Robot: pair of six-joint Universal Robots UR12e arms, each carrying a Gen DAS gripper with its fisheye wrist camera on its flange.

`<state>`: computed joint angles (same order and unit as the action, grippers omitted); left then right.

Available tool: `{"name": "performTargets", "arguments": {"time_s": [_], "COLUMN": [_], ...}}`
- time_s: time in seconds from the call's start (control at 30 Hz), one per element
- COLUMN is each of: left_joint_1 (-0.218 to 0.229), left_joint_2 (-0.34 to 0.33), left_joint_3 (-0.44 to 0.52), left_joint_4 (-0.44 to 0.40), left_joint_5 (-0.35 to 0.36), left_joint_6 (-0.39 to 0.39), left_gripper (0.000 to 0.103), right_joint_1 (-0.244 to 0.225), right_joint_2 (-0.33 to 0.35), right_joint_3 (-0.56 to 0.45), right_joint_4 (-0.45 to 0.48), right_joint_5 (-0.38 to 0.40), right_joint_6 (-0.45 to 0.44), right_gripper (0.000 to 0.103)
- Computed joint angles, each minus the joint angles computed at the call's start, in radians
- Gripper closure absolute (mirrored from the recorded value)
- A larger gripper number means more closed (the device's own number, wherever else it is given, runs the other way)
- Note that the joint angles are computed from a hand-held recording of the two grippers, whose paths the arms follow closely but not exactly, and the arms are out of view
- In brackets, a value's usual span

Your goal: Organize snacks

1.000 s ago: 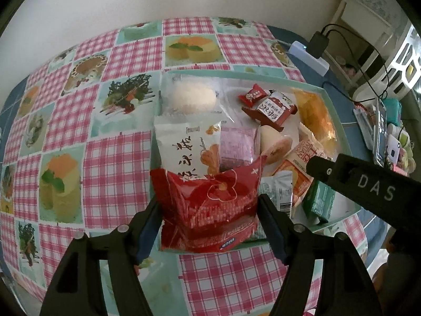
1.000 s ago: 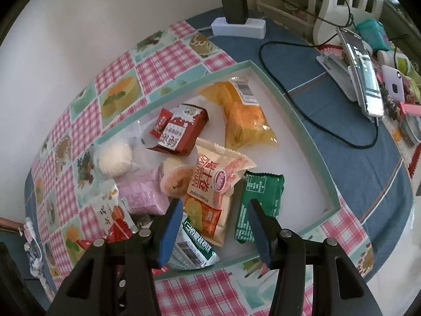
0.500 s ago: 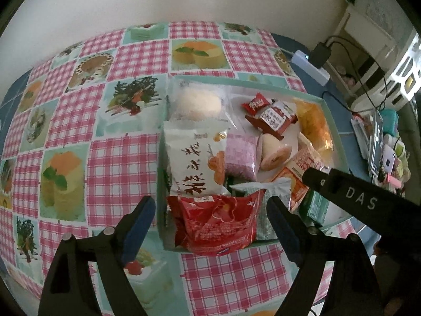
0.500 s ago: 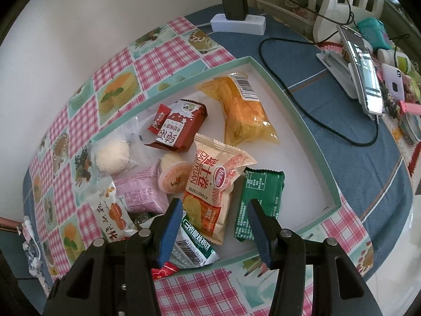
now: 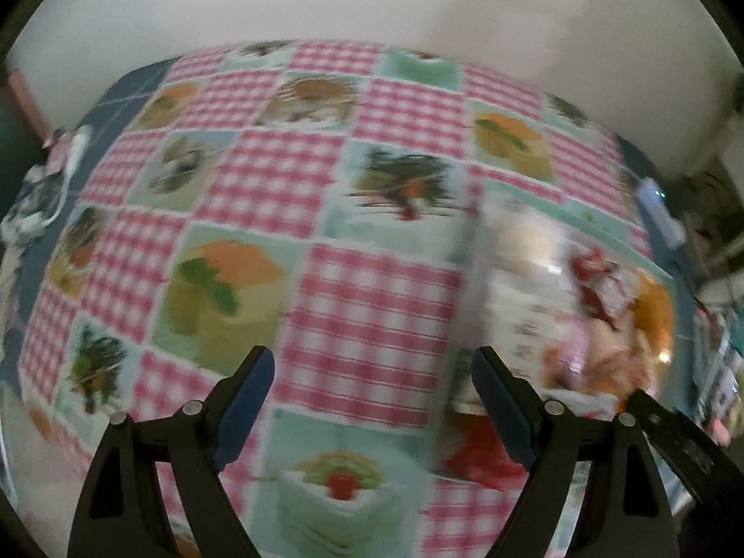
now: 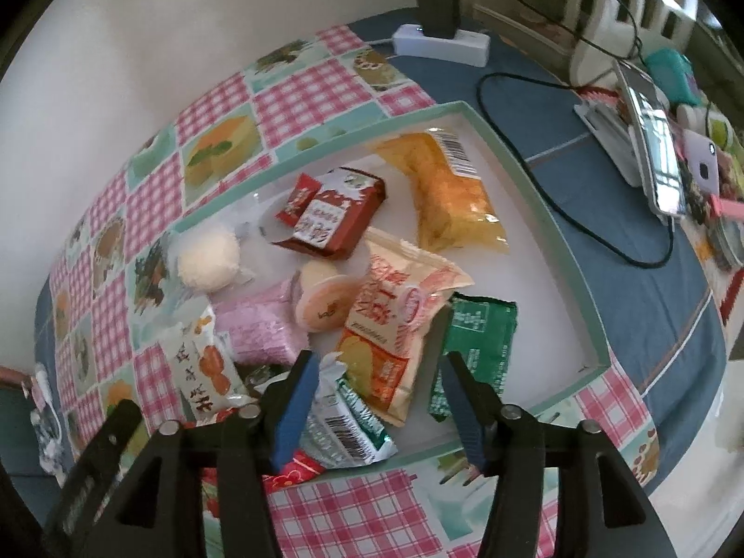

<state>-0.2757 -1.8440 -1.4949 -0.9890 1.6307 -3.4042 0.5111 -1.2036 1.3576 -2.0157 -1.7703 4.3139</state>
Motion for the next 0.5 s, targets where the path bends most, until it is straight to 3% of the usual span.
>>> {"name": "performTargets", "arguments": {"time_s": [0.07,0.33,0.5], "left_joint_1": [0.008,0.009,0.008], "left_joint_2": [-0.004,-0.012,-0.011], "left_joint_3": [0.005,0.016,0.012], "left_joint_4": [-0.028,-0.073,-0.058], "left_joint_5": [0.031,0.16,0.167], "left_joint_6": [-0.029,-0.058,-0.04], "left_gripper": [0.016,0.016,0.016], "right_joint_1": [0.006,0.028,0.034], "right_joint_2": [0.01,0.044,0.051], "right_joint_3": [-0.017,-0.071,-0.078], "right_joint_4": [0.005,0.014,0.0], "right_joint_5": [-0.008,-0.051,-0.067], "right_joint_6": [-0.026,-0.109,-0.132], "right_gripper": [0.037,0.003,0.0]}}
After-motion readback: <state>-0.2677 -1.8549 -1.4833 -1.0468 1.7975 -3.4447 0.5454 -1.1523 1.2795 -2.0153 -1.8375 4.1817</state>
